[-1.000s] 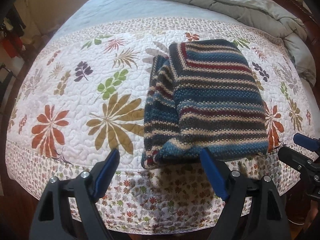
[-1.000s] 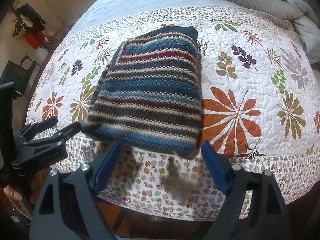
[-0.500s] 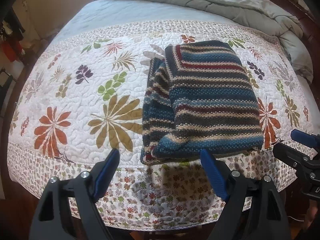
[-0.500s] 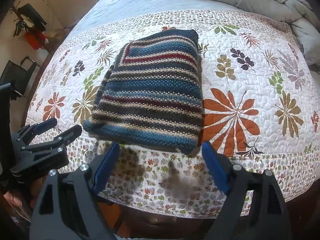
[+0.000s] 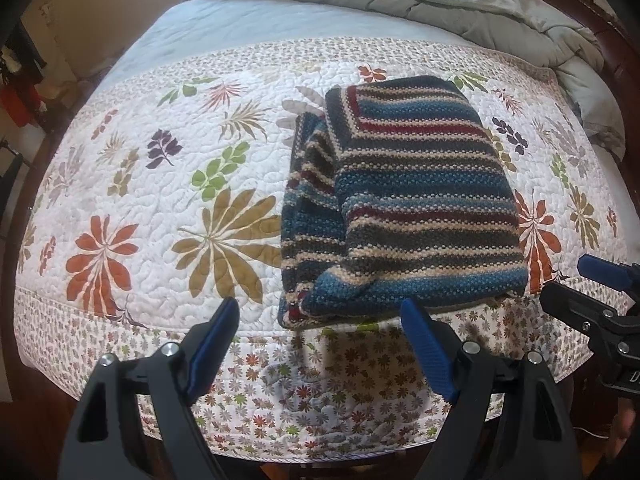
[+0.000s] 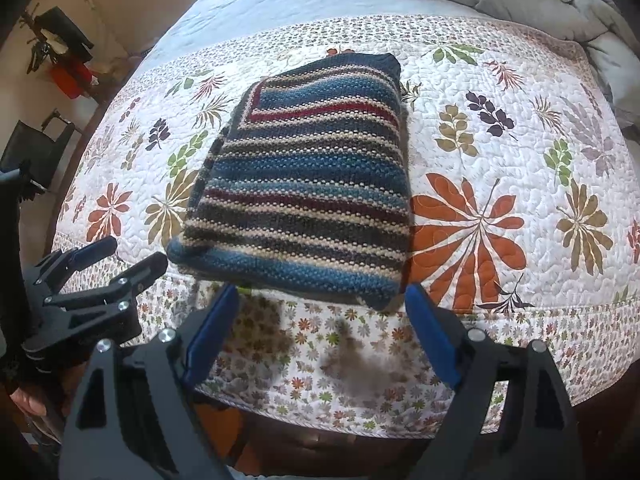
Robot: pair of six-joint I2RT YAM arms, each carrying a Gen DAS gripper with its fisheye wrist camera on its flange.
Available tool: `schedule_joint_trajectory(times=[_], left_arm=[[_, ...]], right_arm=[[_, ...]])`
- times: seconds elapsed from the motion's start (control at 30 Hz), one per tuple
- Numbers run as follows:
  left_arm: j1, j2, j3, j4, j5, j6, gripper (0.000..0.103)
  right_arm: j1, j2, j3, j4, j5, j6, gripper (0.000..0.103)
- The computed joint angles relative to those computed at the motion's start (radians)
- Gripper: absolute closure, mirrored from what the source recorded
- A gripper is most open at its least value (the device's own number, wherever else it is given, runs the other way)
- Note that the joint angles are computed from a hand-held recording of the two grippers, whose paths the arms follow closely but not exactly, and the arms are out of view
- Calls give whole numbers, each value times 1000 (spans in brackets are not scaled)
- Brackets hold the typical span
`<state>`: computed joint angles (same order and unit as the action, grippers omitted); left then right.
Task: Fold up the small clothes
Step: 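Open both tools and withdraw them from the folded sweater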
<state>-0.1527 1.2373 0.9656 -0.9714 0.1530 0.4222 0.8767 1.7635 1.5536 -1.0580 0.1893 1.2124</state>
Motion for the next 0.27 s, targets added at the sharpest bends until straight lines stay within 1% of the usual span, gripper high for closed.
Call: schedule_joint_trajectory(times=[0.27], left_arm=[[0,22,0,-2,-5,-6,19]], right_arm=[[-9,-1,-13,10,-12,-1,18]])
